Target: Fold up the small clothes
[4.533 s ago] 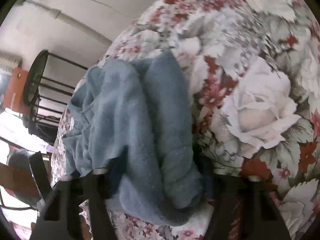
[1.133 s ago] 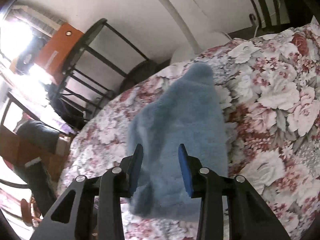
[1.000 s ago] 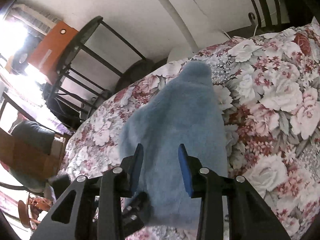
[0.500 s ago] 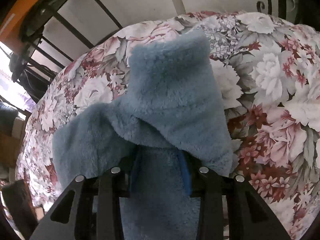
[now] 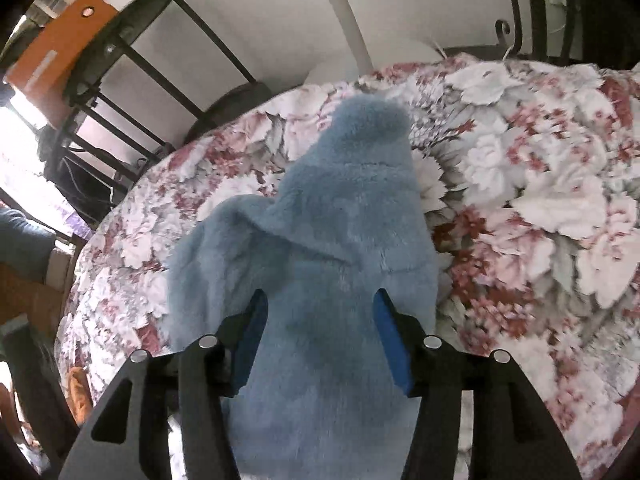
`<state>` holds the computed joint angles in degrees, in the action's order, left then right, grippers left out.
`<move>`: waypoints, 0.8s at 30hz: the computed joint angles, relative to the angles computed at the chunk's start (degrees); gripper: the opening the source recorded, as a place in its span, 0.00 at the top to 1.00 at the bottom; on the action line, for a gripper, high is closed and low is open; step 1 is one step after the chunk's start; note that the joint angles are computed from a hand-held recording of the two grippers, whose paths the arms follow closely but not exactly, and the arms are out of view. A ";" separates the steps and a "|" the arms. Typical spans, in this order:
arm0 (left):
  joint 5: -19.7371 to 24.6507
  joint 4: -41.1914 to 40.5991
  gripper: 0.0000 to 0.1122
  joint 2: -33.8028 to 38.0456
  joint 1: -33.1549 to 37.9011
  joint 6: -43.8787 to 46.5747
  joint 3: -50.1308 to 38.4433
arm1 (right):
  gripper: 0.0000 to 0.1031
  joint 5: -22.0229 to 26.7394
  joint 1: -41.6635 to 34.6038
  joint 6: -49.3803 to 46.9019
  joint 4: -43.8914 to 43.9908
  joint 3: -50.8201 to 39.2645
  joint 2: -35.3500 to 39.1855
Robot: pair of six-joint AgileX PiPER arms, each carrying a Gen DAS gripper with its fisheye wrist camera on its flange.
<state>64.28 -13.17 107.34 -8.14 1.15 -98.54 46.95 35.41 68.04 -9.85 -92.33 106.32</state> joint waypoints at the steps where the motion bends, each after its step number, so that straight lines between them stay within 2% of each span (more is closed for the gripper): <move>1: 0.04 0.15 0.13 0.09 0.05 -0.41 -1.32 | 0.46 0.23 0.50 0.84 -0.54 0.91 -1.38; 4: 0.83 0.27 0.13 2.10 0.69 -2.69 -5.77 | 0.46 2.01 2.29 2.98 -2.33 2.41 -4.42; 9: 2.00 3.67 0.13 6.95 -0.48 -6.52 -11.26 | 0.46 8.55 8.29 2.14 -7.09 1.66 -7.52; 12: 0.57 8.26 0.12 9.74 -2.76 -7.74 -10.93 | 0.46 11.78 10.77 -1.72 -7.65 -0.11 -5.72; 14: -0.53 12.77 0.12 11.35 -4.34 -9.17 -9.58 | 0.46 13.40 10.35 -7.36 -3.85 -0.34 -2.46; 15: -1.33 14.15 0.12 12.11 -4.69 -9.74 -8.94 | 0.38 13.82 9.24 -10.08 -0.40 0.38 -0.06; 16: -1.67 14.64 0.12 12.63 -4.81 -9.52 -8.75 | 0.33 11.96 7.65 -11.91 3.87 2.66 0.95; 18: -3.81 16.63 0.12 12.91 -5.29 -9.09 -7.07 | 0.17 2.39 3.06 -14.84 14.75 11.30 0.84; 19: -5.19 17.39 0.12 12.71 -5.45 -9.18 -5.96 | 0.15 -1.02 1.27 -16.44 18.86 13.97 0.57; 20: -5.88 17.26 0.12 12.70 -5.39 -8.99 -5.49 | 0.15 -2.13 0.48 -18.14 20.69 14.83 0.45; 24: -5.41 15.75 0.12 14.00 -4.93 -8.96 -7.13 | 0.14 0.59 1.24 -17.27 17.52 12.00 1.51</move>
<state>58.87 2.58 121.34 -13.07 -7.81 -105.66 47.54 36.65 50.77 7.67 -80.34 107.82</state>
